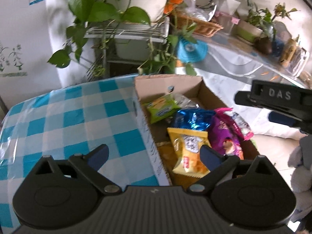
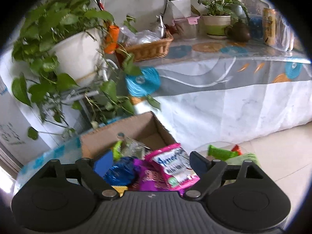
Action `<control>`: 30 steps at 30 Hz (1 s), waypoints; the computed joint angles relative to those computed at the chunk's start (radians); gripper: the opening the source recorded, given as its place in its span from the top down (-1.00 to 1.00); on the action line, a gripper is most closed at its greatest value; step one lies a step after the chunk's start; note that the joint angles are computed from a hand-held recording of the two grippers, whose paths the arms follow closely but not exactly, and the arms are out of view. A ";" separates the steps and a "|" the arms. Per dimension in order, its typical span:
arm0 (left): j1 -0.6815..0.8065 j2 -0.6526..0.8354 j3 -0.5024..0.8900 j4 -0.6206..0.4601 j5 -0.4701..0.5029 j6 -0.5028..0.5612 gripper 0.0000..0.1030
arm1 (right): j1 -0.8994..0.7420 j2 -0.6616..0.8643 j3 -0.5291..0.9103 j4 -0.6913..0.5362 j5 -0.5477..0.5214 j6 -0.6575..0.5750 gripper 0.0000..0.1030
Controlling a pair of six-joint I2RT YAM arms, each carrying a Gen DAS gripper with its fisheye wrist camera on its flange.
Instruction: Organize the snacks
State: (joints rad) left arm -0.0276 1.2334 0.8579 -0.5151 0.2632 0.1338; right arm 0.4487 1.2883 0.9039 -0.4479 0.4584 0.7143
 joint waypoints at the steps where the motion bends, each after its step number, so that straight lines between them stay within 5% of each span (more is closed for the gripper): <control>1: 0.003 -0.003 0.001 -0.007 -0.006 0.000 -0.93 | 0.006 0.003 0.005 -0.017 0.012 0.003 -0.79; 13: -0.002 -0.008 0.044 -0.072 -0.117 -0.023 -0.99 | 0.084 0.046 0.070 -0.211 0.069 0.063 -1.00; 30: -0.034 0.008 0.074 -0.087 -0.182 -0.026 -0.99 | 0.107 0.074 0.102 -0.269 0.070 0.037 -1.00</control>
